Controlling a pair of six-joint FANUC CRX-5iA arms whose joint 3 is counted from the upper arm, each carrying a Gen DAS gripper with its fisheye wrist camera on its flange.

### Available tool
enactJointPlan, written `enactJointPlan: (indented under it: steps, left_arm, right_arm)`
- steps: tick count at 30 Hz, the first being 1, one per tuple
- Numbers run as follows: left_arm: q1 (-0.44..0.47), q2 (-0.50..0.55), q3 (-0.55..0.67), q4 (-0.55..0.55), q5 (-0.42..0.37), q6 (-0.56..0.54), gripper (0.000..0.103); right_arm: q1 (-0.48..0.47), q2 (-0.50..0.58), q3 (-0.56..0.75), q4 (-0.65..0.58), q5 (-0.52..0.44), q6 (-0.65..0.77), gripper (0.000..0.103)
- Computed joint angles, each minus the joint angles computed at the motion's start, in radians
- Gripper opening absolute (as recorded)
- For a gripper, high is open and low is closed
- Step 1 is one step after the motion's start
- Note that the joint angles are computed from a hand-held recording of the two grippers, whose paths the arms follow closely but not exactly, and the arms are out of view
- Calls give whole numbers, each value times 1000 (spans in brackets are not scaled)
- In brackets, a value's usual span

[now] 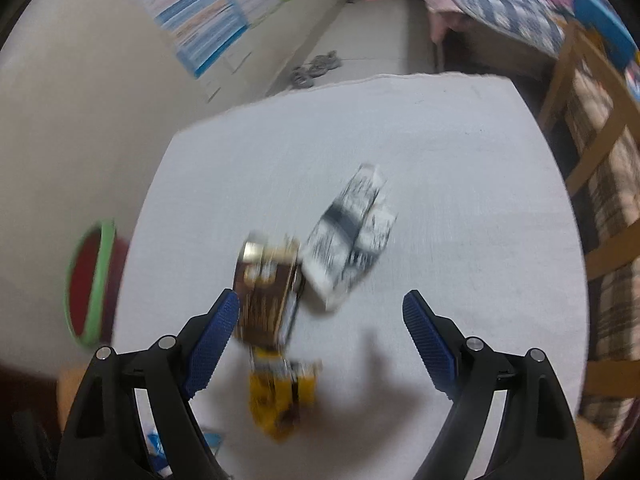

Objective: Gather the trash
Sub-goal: 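Grasp the blue-white wrapper with the left tool while the right grasps the white printed cups, then carry the blue-white wrapper and white printed cups toward the red bucket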

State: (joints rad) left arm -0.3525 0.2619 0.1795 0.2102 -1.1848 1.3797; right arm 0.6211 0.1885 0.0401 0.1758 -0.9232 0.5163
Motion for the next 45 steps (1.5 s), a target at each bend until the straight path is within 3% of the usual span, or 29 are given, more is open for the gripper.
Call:
enactJointPlan:
  steps: [3,7,8,9,10,14,20,22,30,35,36,45]
  left_arm:
    - [15,11,29,-32,13,24,19]
    - [35,9,26,-39,41,66,32]
    - [31,12,31,-41,42,81,35]
    - [37,10,28,-37,45,94,40]
    - [43,5,21,-31,50,103,41]
    - [52,-2,7,-22,59,140,49]
    - [77,-19,-32,-14,71,208,53]
    - [81,-29,-46,-24,79,223,60]
    - [58,6,-26,-44,31,204,60]
    - [52,0,-43,-20,49,187,26]
    - [59,-5,-46,-5,55,183,23]
    - [74,-83,-1,-96,150,236,20]
  right_arm:
    - [-39,52,62,-39,-22,-22,81]
    - [-61,130,150,-58,-95,14,78]
    - [-65,140,161,-63,-105,25,63]
    - [-70,149,172,-74,-113,41,55]
    - [-76,151,176,-84,-113,59,55]
    - [-66,88,116,-72,-55,94,51]
    - [11,-68,-56,70,19,25,51]
    - [35,-111,-101,95,33,-8,51]
    - [107,-168,-164,102,58,-126,51]
    - [144,-158,-148,114,51,-124,51]
    - [149,-161,-148,121,51,-124,51]
    - [195,-173,-138,211,61,-146,51]
